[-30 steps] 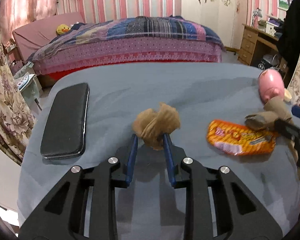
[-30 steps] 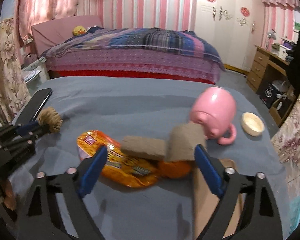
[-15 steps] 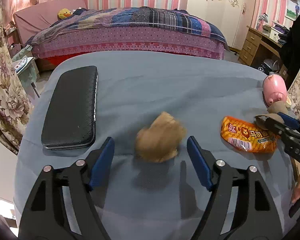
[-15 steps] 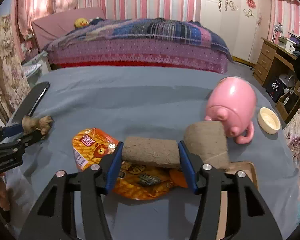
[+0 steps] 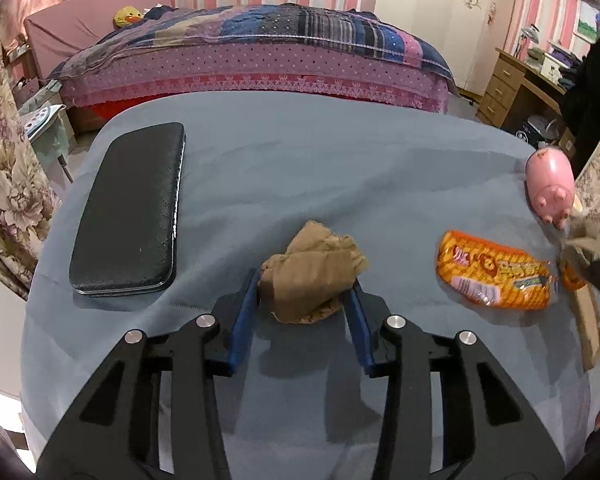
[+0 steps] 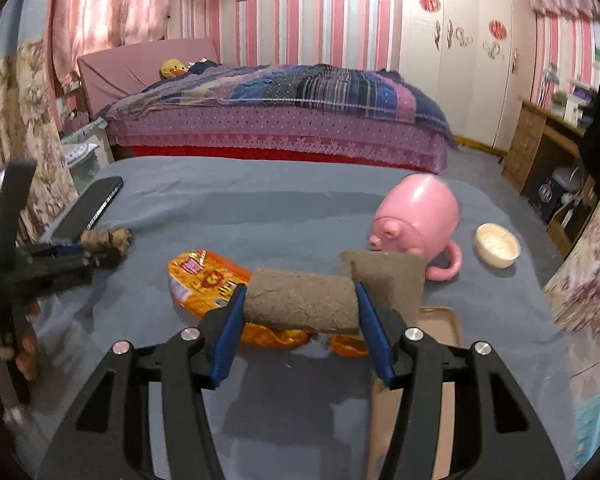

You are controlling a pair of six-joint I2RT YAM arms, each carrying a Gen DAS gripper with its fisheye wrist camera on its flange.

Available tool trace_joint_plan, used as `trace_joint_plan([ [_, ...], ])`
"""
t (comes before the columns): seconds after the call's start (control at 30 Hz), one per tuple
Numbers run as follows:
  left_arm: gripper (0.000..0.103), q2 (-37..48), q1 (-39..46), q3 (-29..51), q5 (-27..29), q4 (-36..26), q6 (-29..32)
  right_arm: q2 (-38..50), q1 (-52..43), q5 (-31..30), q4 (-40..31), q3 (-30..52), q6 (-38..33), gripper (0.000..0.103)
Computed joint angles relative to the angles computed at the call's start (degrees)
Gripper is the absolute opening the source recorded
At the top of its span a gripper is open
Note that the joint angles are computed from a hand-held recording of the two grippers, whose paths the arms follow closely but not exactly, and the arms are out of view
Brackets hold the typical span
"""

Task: Collect trash
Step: 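Grasp the cardboard tube with the right tool, then carry the paper bag and cardboard tube over the basket with both tools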

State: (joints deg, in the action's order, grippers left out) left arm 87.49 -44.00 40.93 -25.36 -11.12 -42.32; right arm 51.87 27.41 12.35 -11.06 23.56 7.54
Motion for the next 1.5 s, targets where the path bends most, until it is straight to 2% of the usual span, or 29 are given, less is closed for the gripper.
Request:
trace_joint_plan([
  [0.1,0.040,-0.40,-2.91,1.95,-2.29,-1.90,-1.10,-4.74,-1.41,0.74,-3.83,-0.65,-2.10,0.054],
  [0.33,0.040,2.20,-11.28,10.10,-7.63,-6.82,-3.09,-19.07,-16.46,-8.46,-13.98,-2.29,-9.20,0.054],
  [0.47,0.040,5.62,-15.48,16.16,-9.90,-9.02,-3.96,-25.99,-32.97,-20.68,-20.37,-2.06,-16.75,0.054],
  [0.57,0.040,9.41,-19.52,22.43,-12.69,-11.61,-4.10,-27.16,-51.06,-34.37,-24.55,-1.05,-26.05,0.054],
  [0.67,0.040,12.30,-22.31,26.65,-14.09,-12.34,-4.57,-23.02,-71.20,-48.62,-29.06,1.17,-39.09,0.054],
  [0.77,0.040,15.92,-24.40,31.38,-14.43,-13.00,-4.97,-18.15,-82.79,-56.07,-32.48,3.17,-48.47,0.054],
  [0.8,0.040,17.54,-25.17,33.38,-14.65,-13.50,-4.96,-15.01,-88.41,-59.15,-34.46,4.35,-54.07,0.054],
  [0.93,0.040,23.56,-27.29,40.87,-15.42,-16.13,-4.35,-6.95,-99.75,-63.74,-38.00,6.57,-66.89,0.054],
  [1.03,0.040,27.66,-28.61,46.19,-15.41,-17.58,-3.97,0.40,-106.49,-65.45,-39.16,9.15,-73.62,0.054],
  [1.1,0.040,30.16,-29.64,49.73,-15.81,-18.44,-3.14,6.08,-111.14,-66.76,-39.80,11.68,-77.50,0.054],
  [1.27,0.040,37.10,-32.47,59.79,-15.99,-19.77,-1.37,15.74,-117.54,-68.31,-38.10,16.92,-80.23,0.054],
  [1.5,0.040,51.32,-36.50,81.70,-15.31,-23.86,2.74,28.30,-125.29,-68.97,-32.71,24.64,-81.19,0.054],
])
